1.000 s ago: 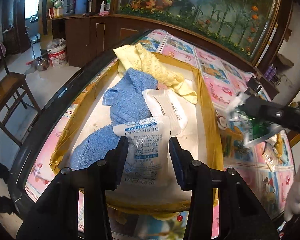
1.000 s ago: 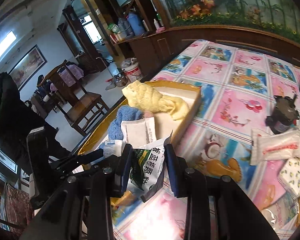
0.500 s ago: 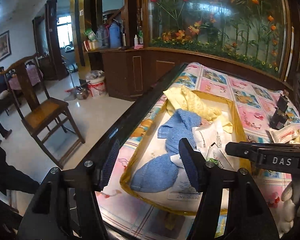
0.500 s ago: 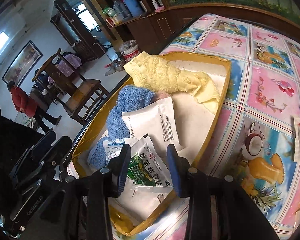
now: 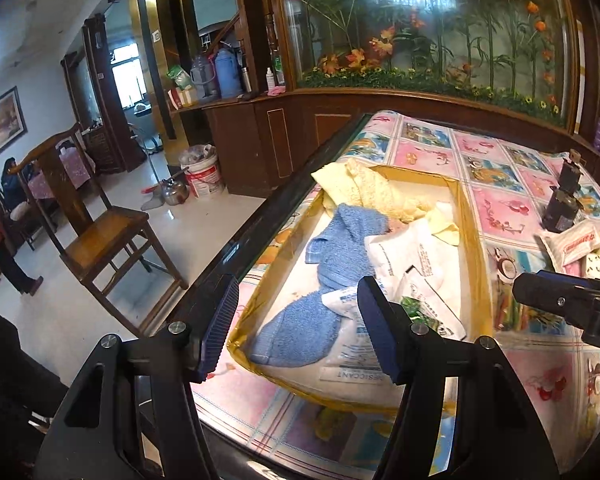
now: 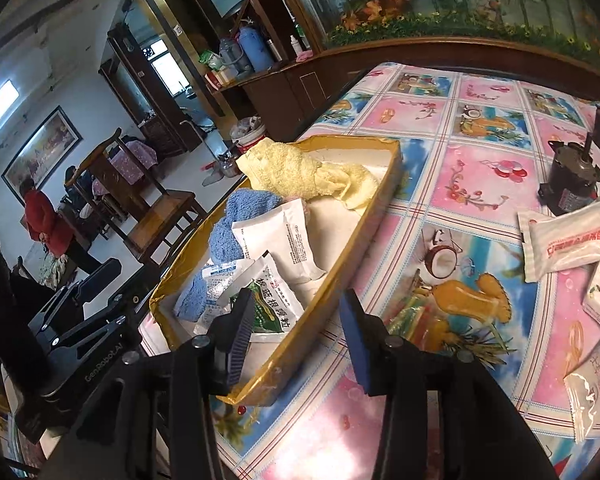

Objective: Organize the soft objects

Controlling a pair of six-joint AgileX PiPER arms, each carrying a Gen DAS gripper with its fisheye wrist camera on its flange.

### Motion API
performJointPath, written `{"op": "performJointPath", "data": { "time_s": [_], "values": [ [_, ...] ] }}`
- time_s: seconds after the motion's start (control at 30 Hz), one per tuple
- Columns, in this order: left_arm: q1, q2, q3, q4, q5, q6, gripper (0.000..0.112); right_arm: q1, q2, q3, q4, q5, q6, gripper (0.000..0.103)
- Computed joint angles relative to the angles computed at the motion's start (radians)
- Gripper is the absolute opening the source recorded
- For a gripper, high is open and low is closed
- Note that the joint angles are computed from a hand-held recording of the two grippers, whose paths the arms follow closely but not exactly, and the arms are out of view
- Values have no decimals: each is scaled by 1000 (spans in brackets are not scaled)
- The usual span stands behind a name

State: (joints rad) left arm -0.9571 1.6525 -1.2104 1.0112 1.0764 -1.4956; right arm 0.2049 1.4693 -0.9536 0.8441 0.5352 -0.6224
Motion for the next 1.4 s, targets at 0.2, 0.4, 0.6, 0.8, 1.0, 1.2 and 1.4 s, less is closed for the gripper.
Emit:
{"op": "performJointPath", "data": {
  "time_s": [0.2, 0.4, 0.6, 0.8, 1.0, 1.2, 1.4],
  "values": [
    [-59, 35, -64, -10, 56, 42, 63, -103, -70, 79, 94, 31, -110, 43],
    [-91, 38, -105, -52, 34, 101, 62, -309, -142, 168, 208, 124, -282, 43],
    [-95, 70, -165, -144, -77, 207, 62, -751, -182, 215, 232, 283, -430, 44],
    [-2, 173, -314, -523, -317, 544, 62, -1051, -128, 193, 218, 366, -487, 44],
    [20, 332, -478, -560, -261, 603, 62, -1098, -89, 218, 242, 389, -542, 44],
    [24, 448, -580, -578, -217, 699, 62, -1132, -25, 219, 253, 434, -616, 44],
    [23, 548, -721, -568, -165, 782, 62, -1147, 7, 213, 249, 458, -629, 44]
  ]
}}
